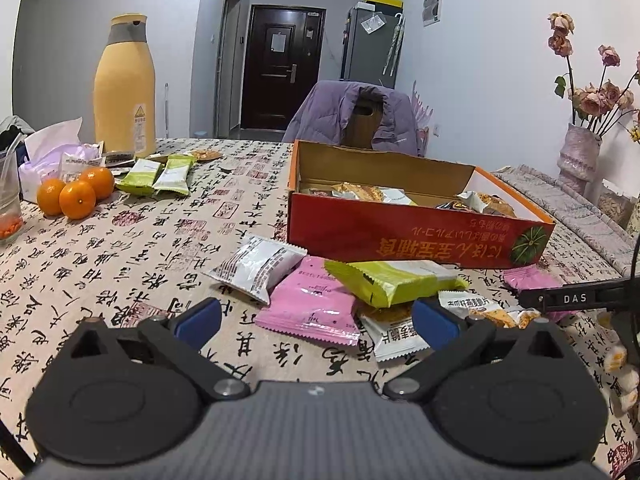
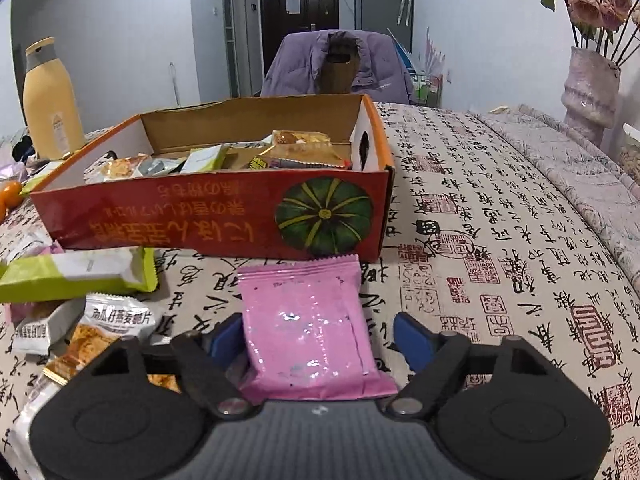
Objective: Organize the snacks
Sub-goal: 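Grasp a pink packet with the right tool while the left tool grasps a white packet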
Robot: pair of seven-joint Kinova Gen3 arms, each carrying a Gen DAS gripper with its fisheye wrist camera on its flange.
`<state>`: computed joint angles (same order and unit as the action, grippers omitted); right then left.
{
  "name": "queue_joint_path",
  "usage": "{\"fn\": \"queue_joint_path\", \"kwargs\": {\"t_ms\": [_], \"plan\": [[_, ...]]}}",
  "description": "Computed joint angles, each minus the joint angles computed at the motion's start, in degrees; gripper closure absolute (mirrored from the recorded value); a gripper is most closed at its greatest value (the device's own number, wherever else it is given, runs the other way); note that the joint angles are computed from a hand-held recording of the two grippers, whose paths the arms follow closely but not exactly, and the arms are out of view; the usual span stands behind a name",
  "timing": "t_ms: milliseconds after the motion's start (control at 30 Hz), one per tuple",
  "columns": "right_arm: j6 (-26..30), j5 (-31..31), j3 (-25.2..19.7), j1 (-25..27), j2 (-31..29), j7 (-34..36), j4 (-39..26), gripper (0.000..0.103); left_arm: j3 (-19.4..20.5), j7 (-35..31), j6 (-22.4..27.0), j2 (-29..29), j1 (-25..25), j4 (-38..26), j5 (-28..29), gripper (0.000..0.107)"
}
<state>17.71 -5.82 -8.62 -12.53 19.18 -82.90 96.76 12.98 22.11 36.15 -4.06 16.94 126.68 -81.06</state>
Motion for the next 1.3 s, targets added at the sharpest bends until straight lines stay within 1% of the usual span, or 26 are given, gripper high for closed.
{"fn": "queue_joint_path", "kwargs": {"t_ms": [33, 100, 233, 300, 333, 433, 600, 733, 933, 1100, 1200, 1300], "plan": [[-0.5, -0.3, -1.0, 0.7, -0.2, 1.0, 0.5, 0.042, -0.1, -0.3, -0.1, 0.0, 0.0, -0.1, 0.4, 0.004], [-1.4, 0.5, -0.3, -0.2, -0.7, 1.3, 1.2, 0.042, -0.2, -0.5, -0.3, 0.1, -0.1, -0.1, 0.8, 0.004], [-3.4, -0.6, -1.7, 1.1, -1.4, 2.6, 3.0, 0.042, -0.2, -1.1, -0.2, 0.1, -0.2, -0.2, 1.4, 0.004], [-5.7, -1.0, -1.8, 1.3, -2.2, 2.5, 4.7, 0.042, -0.3, -1.6, -0.4, 0.1, -0.3, -0.3, 1.9, 0.004], [-7.2, -1.5, -2.5, 2.0, -2.8, 2.7, 5.8, 0.042, -0.4, -2.0, -0.5, 0.1, -0.4, -0.4, 2.2, 0.004], [-11.7, -3.0, -6.1, 5.6, -4.6, 3.7, 9.2, 0.042, -0.5, -2.6, -1.3, 0.1, -0.7, -0.4, 2.7, 0.004], [-17.1, -2.9, -14.6, 13.7, -7.3, 3.2, 14.0, 0.043, -0.5, -4.6, -3.2, 0.5, -0.9, -1.1, 4.5, 0.004], [-20.0, 0.4, -21.8, 20.8, -9.0, 0.3, 17.1, 0.042, 0.0, -5.9, -3.8, 1.1, -0.3, -2.0, 5.5, 0.004], [-22.2, 8.0, -33.2, 32.3, -10.1, -6.6, 20.2, 0.042, 0.4, -8.8, -4.1, 3.5, 1.9, -4.4, 8.1, 0.004], [-24.3, 14.3, -38.3, 37.8, -9.9, -12.4, 22.1, 0.042, 0.0, -10.6, -3.4, 5.6, 4.6, -6.4, 10.1, 0.004], [-24.7, 18.4, -41.5, 41.3, -9.2, -16.1, 22.5, 0.042, -0.1, -11.7, -1.8, 7.3, 6.9, -7.8, 10.3, 0.005], [-25.2, 21.7, -43.3, 43.1, -8.9, -19.2, 22.9, 0.042, -0.6, -12.5, -0.1, 8.7, 8.9, -9.1, 11.2, 0.005]]}}
